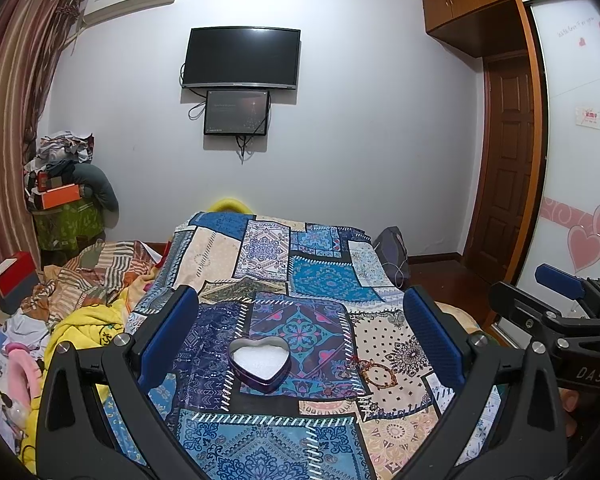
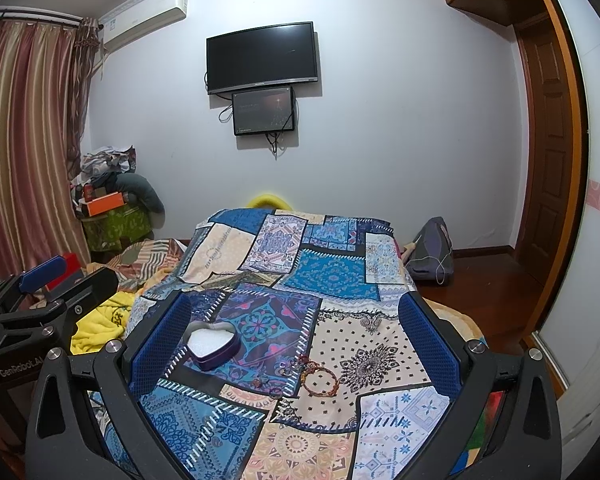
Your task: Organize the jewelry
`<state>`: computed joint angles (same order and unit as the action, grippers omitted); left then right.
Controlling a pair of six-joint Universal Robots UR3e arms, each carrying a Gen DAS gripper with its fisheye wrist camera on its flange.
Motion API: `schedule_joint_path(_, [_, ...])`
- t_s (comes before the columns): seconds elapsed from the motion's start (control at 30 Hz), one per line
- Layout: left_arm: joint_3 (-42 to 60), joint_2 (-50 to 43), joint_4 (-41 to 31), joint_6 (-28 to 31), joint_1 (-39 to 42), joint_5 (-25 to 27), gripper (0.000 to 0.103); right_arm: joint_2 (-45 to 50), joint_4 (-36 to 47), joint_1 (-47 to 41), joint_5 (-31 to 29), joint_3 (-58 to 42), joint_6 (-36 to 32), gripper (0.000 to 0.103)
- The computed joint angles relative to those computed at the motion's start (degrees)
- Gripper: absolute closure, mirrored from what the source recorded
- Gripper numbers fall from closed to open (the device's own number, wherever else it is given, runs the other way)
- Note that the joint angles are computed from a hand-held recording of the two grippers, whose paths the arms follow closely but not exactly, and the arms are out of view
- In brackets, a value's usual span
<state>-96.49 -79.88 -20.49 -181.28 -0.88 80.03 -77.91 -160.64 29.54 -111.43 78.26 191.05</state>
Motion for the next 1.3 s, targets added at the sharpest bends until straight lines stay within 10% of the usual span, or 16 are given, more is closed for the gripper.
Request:
schedule_joint_path(1.0, [10.2, -19.4, -10.6, 1.6, -1.4, -1.8, 0.000, 4.0, 11.3, -12.2, 9.4, 4.8, -1.1, 0.000])
schedule_joint_path(1.3, [18.6, -31.1, -19.9, 3.3, -3.0, -4.1, 0.021, 9.4, 11.7, -16.8, 20.3, 3.3, -4.4, 0.017])
